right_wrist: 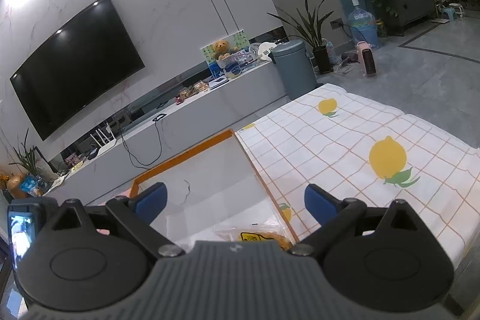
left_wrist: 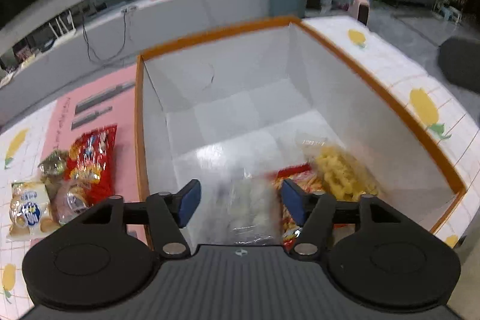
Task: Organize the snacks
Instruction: 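Carry the clear egg-snack pack into the box and open the left gripper, then move both grippers back toward the remaining snacks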
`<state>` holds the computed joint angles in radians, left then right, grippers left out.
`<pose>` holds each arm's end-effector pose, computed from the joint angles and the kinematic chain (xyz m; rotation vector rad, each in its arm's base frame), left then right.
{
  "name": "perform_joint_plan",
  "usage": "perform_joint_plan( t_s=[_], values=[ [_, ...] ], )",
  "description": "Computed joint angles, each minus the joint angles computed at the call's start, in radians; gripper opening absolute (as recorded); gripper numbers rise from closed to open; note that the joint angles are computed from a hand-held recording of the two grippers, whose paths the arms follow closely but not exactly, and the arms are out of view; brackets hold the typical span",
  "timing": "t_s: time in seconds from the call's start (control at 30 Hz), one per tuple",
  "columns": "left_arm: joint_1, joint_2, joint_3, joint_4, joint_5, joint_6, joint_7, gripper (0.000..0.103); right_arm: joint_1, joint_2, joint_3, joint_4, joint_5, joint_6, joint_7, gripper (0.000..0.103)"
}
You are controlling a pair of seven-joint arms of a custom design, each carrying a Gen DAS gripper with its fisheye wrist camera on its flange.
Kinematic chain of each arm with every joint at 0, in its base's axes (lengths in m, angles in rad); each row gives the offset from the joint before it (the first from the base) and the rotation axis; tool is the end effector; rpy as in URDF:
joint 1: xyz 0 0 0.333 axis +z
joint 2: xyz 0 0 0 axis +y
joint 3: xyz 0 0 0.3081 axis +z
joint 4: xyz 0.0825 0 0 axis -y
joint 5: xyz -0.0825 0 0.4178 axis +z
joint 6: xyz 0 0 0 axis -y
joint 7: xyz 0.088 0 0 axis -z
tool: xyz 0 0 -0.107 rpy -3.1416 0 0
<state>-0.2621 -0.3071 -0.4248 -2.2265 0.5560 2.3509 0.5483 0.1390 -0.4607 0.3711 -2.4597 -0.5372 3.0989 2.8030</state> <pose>0.4115 -0.3448 0.5138 -1.7915 1.7777 -0.5400 0.3986 0.2919 0.5433 -1.3672 1.5686 -0.4359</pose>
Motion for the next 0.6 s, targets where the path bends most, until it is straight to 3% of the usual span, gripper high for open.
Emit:
perform_joint_plan(
  t_s=[0.03, 0.13, 0.27, 0.47, 0.6],
  values=[
    [-0.003, -0.026, 0.001, -0.027, 0.015, 0.045, -0.006, 0.089, 0.001, 0.0, -0.002, 0.0, 0.001, 0.0, -0.001, 0.096],
    [0.008, -0.097, -0.008, -0.084, 0.042, 0.149, 0.013, 0.092, 0.008, 0.007, -0.005, 0.003, 0.003, -0.003, -0.008, 0.096],
    [0.034, -0.174, -0.052, -0.105, 0.041, 0.129, 0.008, 0.093, -0.03, -0.002, 0.032, 0.007, -0.018, 0.001, 0.015, 0.096],
    [0.021, -0.304, -0.039, -0.155, -0.087, 0.103, 0.079, 0.093, -0.077, -0.009, 0.09, 0.006, -0.044, 0.043, 0.051, 0.096],
    [0.063, -0.385, -0.055, -0.184, -0.114, 0.091, 0.1, 0.093, -0.098, 0.026, 0.114, -0.005, 0.015, 0.197, 0.089, 0.096]
  ],
)
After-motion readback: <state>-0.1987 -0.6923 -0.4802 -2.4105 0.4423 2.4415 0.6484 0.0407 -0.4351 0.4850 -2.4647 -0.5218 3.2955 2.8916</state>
